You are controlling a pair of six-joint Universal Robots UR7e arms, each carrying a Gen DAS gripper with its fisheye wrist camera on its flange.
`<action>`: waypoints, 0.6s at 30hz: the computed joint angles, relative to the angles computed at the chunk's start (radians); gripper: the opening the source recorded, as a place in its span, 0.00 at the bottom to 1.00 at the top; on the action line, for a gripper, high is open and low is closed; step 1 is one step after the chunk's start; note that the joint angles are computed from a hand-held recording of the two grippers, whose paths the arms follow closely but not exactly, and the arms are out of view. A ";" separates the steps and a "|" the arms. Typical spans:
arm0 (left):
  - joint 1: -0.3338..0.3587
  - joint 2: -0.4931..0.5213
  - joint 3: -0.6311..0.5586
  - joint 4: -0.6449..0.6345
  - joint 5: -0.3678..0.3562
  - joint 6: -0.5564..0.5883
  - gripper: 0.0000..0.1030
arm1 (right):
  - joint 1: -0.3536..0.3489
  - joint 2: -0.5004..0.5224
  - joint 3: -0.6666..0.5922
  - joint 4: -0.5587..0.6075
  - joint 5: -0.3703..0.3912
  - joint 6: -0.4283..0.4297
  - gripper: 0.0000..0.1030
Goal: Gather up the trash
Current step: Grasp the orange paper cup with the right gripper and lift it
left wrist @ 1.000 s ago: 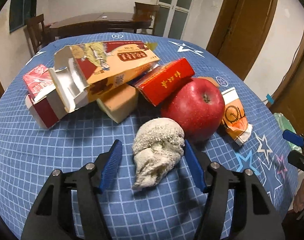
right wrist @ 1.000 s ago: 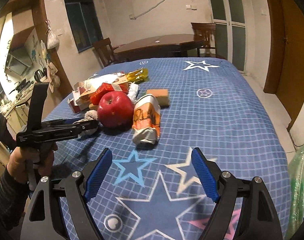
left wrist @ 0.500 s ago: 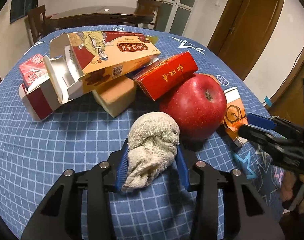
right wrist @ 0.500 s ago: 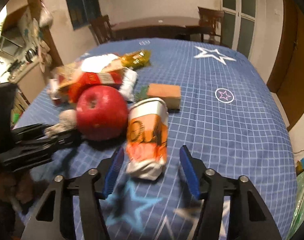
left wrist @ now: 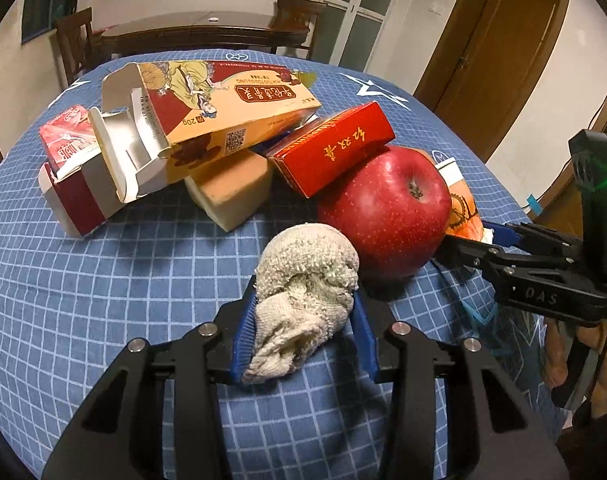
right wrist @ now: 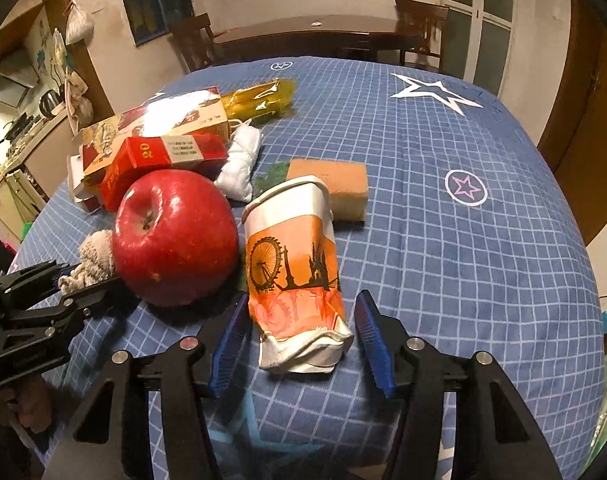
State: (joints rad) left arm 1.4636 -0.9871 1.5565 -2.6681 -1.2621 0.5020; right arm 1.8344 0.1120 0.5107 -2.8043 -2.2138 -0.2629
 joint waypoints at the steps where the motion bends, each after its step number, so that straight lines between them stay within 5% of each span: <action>1: 0.000 -0.002 0.003 -0.001 0.001 0.000 0.39 | 0.000 0.002 -0.002 -0.003 -0.001 -0.005 0.57; 2: 0.001 -0.003 0.004 -0.002 0.001 0.001 0.39 | 0.000 0.007 -0.009 0.000 -0.003 -0.010 0.57; 3: -0.001 -0.002 0.004 -0.003 0.003 -0.002 0.39 | 0.002 0.013 -0.015 -0.006 -0.008 -0.021 0.46; 7: -0.004 -0.003 0.009 -0.015 0.002 -0.015 0.38 | 0.016 0.001 0.049 -0.128 -0.031 -0.059 0.42; 18: -0.010 -0.143 0.239 -0.287 -0.070 0.069 0.37 | 0.113 -0.079 0.431 -0.752 -0.070 -0.194 0.42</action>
